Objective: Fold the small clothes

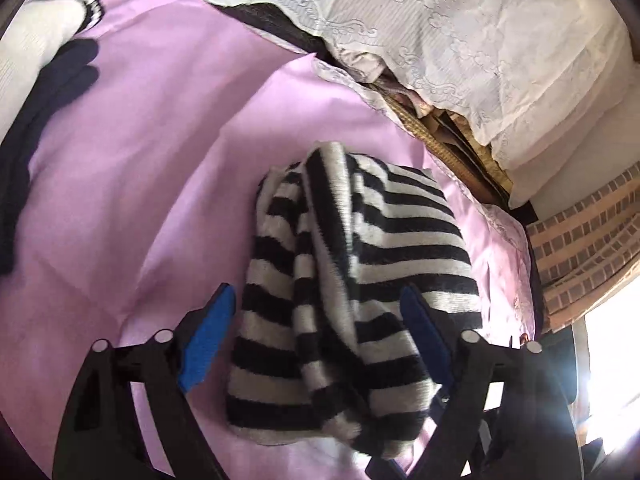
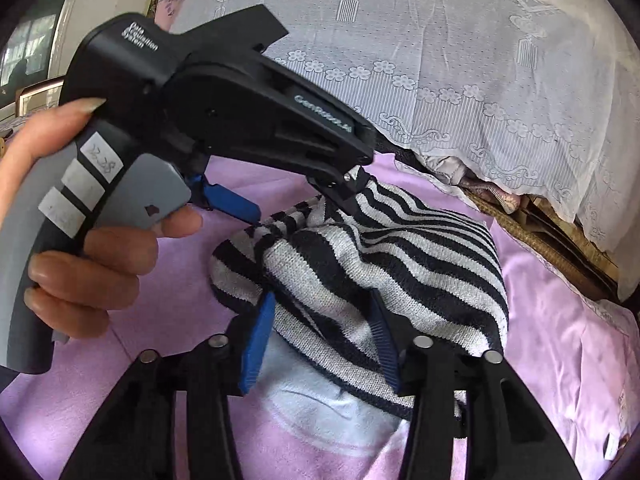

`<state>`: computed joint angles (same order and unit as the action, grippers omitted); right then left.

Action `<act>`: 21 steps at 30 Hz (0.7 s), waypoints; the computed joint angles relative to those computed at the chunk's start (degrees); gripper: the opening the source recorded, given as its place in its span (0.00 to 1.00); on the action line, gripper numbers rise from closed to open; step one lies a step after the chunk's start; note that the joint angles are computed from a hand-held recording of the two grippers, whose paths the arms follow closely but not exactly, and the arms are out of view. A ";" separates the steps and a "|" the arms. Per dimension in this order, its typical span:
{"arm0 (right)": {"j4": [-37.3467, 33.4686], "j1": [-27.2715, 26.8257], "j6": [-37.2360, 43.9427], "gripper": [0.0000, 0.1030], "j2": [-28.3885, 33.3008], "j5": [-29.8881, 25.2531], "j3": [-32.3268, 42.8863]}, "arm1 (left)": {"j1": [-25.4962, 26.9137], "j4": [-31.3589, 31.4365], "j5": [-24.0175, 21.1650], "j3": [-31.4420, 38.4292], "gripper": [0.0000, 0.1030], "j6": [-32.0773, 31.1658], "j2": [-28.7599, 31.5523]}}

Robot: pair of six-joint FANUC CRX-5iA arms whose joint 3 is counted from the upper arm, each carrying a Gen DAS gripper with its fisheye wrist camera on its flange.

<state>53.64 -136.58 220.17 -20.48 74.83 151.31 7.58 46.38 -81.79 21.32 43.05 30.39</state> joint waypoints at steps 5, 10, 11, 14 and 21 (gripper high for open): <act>-0.42 -0.94 -4.72 0.14 1.19 -3.62 0.08 | -0.97 0.05 0.56 1.11 0.40 -2.77 -0.24; -5.56 -3.41 -2.83 0.14 -1.97 -5.32 -2.96 | 1.16 1.44 0.99 3.17 0.29 -1.11 1.23; -6.67 -3.95 -2.08 0.14 -2.59 -5.24 -3.16 | 1.23 -0.04 2.52 2.83 0.29 -0.70 0.87; -9.60 -5.39 -1.83 0.14 -1.62 -6.97 -1.73 | 1.56 -0.31 4.87 0.46 0.28 -1.49 -0.45; -17.82 -8.29 -0.48 0.27 9.36 -18.43 11.78 | 0.34 1.81 11.89 -9.45 0.51 -13.47 -9.03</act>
<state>35.82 -144.87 219.70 -11.12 56.40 163.09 7.91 48.19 -69.90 11.87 29.57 21.36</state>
